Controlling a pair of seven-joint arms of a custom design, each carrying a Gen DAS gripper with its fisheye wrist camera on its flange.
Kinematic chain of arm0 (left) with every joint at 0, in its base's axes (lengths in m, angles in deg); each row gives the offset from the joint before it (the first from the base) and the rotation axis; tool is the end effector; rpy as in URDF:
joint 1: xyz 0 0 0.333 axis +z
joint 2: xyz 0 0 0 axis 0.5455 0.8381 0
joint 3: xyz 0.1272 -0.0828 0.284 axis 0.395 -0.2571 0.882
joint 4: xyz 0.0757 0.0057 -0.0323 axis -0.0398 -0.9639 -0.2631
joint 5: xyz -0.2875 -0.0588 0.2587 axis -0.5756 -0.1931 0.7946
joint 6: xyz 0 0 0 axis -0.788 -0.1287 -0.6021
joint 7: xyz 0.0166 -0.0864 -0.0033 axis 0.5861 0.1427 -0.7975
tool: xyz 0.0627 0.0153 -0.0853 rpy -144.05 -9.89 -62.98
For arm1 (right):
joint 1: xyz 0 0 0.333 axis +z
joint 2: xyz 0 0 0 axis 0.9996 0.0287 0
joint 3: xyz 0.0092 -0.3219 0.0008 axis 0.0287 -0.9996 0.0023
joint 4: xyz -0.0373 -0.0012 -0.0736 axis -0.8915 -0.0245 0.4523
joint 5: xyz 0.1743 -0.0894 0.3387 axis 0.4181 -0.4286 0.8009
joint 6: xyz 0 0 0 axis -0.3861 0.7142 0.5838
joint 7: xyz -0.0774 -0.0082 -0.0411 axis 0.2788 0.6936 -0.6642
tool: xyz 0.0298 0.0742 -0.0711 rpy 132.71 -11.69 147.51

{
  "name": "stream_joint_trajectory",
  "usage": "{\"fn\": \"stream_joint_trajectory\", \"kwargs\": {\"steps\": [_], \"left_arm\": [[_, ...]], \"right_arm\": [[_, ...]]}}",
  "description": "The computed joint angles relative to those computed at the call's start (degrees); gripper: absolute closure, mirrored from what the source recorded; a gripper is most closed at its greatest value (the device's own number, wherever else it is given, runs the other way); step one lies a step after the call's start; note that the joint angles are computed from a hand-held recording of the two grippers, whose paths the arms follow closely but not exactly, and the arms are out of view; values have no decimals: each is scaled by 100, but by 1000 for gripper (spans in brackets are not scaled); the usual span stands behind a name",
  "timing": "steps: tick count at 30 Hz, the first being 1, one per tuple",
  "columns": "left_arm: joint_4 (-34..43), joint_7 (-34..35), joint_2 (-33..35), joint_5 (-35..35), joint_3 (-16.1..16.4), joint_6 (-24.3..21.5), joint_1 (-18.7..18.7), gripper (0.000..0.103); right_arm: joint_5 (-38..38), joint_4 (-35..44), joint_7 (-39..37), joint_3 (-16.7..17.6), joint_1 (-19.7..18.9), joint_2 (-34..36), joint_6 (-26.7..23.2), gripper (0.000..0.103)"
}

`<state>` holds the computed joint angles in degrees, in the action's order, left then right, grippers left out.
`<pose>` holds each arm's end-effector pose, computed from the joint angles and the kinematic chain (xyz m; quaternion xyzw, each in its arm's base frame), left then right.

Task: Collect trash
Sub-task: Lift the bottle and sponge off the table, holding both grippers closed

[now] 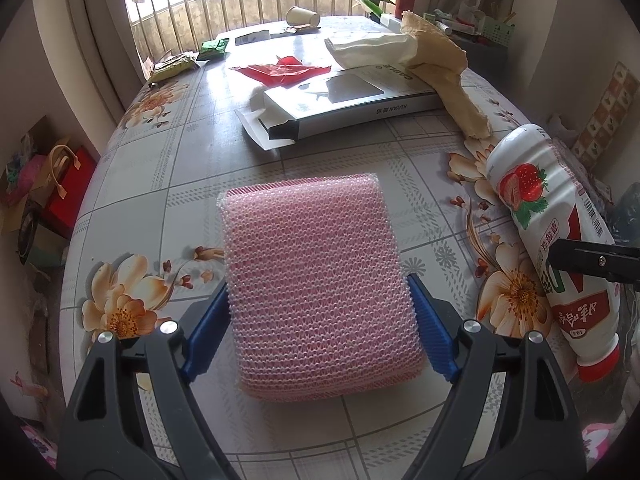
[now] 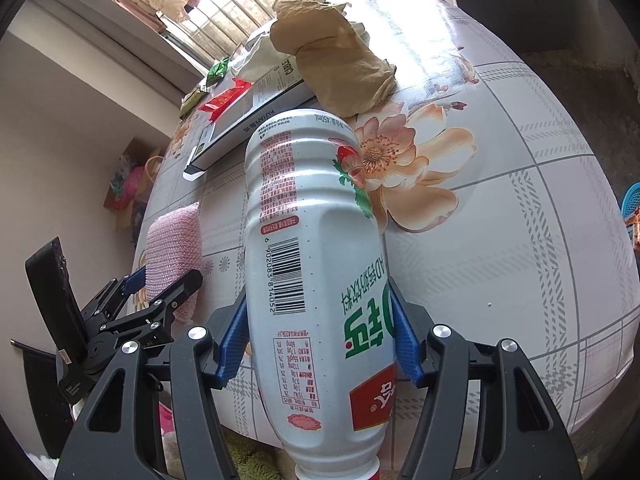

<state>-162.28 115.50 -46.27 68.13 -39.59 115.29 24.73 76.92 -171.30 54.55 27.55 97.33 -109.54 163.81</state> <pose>0.4681 -0.1301 0.7322 -0.5584 0.7808 -0.2219 0.1711 0.4689 0.1008 0.7190 -0.5752 0.7494 0.0305 0.3266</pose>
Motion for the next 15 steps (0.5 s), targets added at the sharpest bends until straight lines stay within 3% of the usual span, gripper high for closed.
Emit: {"fn": "stream_joint_trajectory", "kwargs": {"steps": [5,15], "left_arm": [[17,10,32,-45,18,-53,9,24],[43,-25,54,-166,56,-238,55,22]], "right_arm": [[-260,212,-76,57,1,60,-294,32],[-1056,399,-194,294,55,126,-619,31]]}}
